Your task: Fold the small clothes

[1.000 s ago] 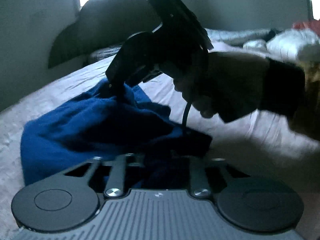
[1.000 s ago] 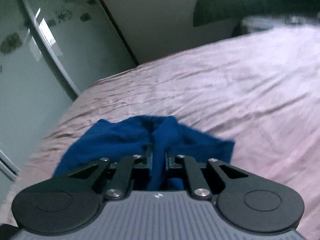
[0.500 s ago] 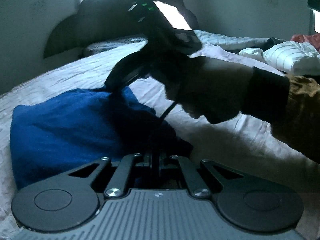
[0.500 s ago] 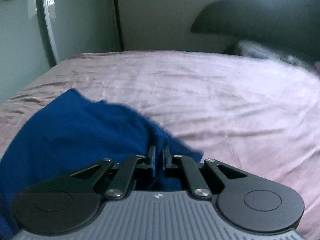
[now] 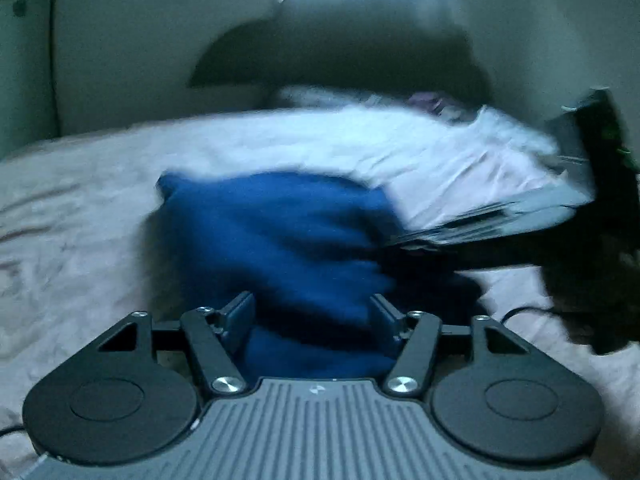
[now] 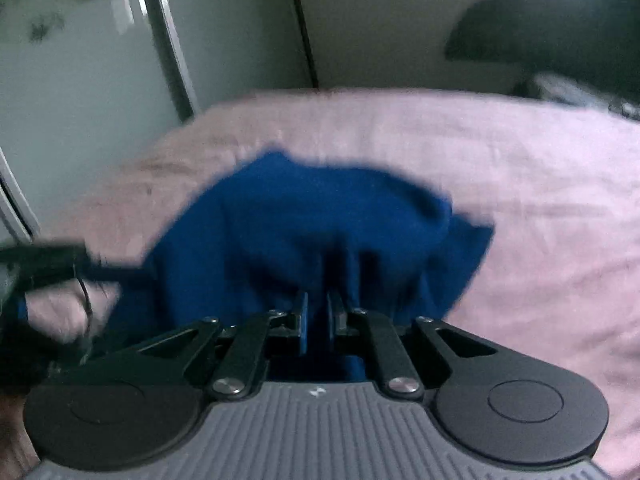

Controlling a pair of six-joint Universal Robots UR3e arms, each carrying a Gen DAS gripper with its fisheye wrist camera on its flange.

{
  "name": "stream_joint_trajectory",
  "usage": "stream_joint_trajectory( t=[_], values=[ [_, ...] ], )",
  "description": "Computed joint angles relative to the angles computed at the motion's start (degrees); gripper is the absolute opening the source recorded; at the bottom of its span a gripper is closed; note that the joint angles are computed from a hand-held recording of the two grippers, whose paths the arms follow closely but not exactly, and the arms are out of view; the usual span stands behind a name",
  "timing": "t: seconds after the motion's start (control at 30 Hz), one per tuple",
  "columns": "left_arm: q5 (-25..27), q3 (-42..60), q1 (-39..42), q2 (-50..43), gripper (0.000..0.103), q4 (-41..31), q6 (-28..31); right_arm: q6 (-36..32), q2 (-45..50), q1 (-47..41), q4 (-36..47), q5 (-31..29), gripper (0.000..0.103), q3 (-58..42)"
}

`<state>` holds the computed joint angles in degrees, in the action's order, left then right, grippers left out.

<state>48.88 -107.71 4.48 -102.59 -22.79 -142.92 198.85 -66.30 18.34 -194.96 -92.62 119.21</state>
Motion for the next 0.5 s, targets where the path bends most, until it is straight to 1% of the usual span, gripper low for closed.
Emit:
stream_joint_trajectory(
  t=[0.03, 0.07, 0.13, 0.17, 0.2, 0.23, 0.27, 0.3, 0.33, 0.43, 0.5],
  values=[
    [2.1, 0.2, -0.6, -0.3, 0.056, -1.1, 2.0, 0.5, 0.5, 0.3, -1.8, -0.2, 0.009, 1.2],
    [3.2, -1.3, -1.1, 0.0, 0.056, 0.3, 3.4, 1.3, 0.2, 0.5, -3.4, -0.1, 0.009, 2.5],
    [2.6, -5.8, -0.5, 2.2, 0.055, 3.9, 7.0, 2.5, -2.3, 1.8, -1.9, -1.5, 0.009, 3.8],
    [2.1, -6.9, 0.0, 3.3, 0.055, 3.5, 7.8, 3.4, -2.8, 3.1, -1.4, -3.5, 0.010, 3.6],
    [1.9, -7.1, 0.2, 3.6, 0.055, 3.2, 7.2, 4.3, -3.2, 4.4, -1.5, -5.5, 0.012, 3.6],
    [1.9, -6.9, 0.3, 3.8, 0.056, 2.6, 5.9, 4.9, -3.4, 5.2, -2.7, -6.4, 0.024, 4.2],
    [1.9, -6.5, 0.7, 3.7, 0.057, 2.0, 5.1, 5.2, -3.3, 5.4, -4.0, -6.3, 0.044, 4.8],
    [1.9, -6.5, 0.9, 4.0, 0.057, 1.5, 4.1, 5.3, -3.2, 5.9, -4.7, -6.7, 0.056, 5.3],
    [1.9, -6.4, 1.1, 4.4, 0.057, 0.9, 3.5, 5.4, -2.7, 6.8, -3.9, -8.4, 0.071, 4.9],
    [2.7, -7.5, 1.2, 5.8, 0.059, 1.1, 2.8, 5.1, -1.2, 10.2, 2.6, -15.0, 0.070, 2.7],
    [3.6, -8.0, 0.7, 6.3, 0.061, 2.0, 2.0, 7.7, -1.5, 11.7, -0.4, -16.0, 0.070, 4.6]
  ],
)
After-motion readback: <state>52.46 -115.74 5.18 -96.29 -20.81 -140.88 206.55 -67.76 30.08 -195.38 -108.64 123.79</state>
